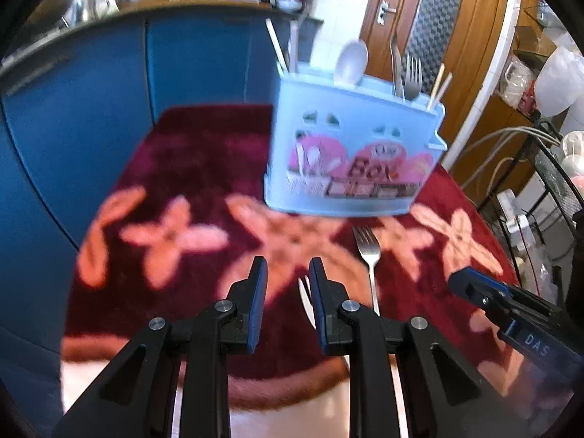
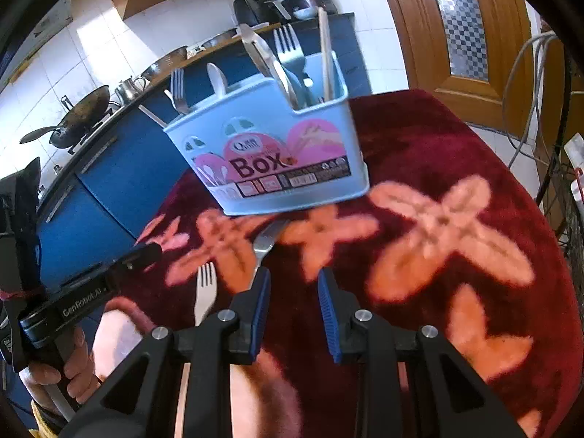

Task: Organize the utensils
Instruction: 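Withdraw both open tools back toward the remaining forks on the blanket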

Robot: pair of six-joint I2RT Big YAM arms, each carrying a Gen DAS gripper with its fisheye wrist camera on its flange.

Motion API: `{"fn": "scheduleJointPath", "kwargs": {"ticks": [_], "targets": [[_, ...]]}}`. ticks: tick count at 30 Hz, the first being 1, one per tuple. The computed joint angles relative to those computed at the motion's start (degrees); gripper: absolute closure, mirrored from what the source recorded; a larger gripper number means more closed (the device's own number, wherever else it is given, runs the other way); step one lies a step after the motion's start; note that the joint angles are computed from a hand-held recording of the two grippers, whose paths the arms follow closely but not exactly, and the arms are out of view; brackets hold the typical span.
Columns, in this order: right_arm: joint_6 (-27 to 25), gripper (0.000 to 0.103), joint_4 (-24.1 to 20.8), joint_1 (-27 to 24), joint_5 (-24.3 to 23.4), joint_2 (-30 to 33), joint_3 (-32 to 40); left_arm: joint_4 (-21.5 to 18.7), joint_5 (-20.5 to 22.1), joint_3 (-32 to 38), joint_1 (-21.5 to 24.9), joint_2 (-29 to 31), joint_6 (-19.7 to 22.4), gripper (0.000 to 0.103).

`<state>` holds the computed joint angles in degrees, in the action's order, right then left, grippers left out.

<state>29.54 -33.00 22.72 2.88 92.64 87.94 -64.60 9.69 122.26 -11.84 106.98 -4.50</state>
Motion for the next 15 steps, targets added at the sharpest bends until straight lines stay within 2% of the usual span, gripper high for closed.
{"fn": "scheduleJointPath", "kwargs": {"ticks": [4, 15], "targets": [[0.5, 0.073, -0.1, -0.2, -0.1, 0.1, -0.4, -3.7, 2.6, 0.4, -0.2, 1.1, 0.4, 0.08], [1.9, 0.073, 0.5, -0.7, -1.0, -0.5, -2.0, -9.8, 3.8, 0.4, -1.8, 1.7, 2.2, 0.08]]}}
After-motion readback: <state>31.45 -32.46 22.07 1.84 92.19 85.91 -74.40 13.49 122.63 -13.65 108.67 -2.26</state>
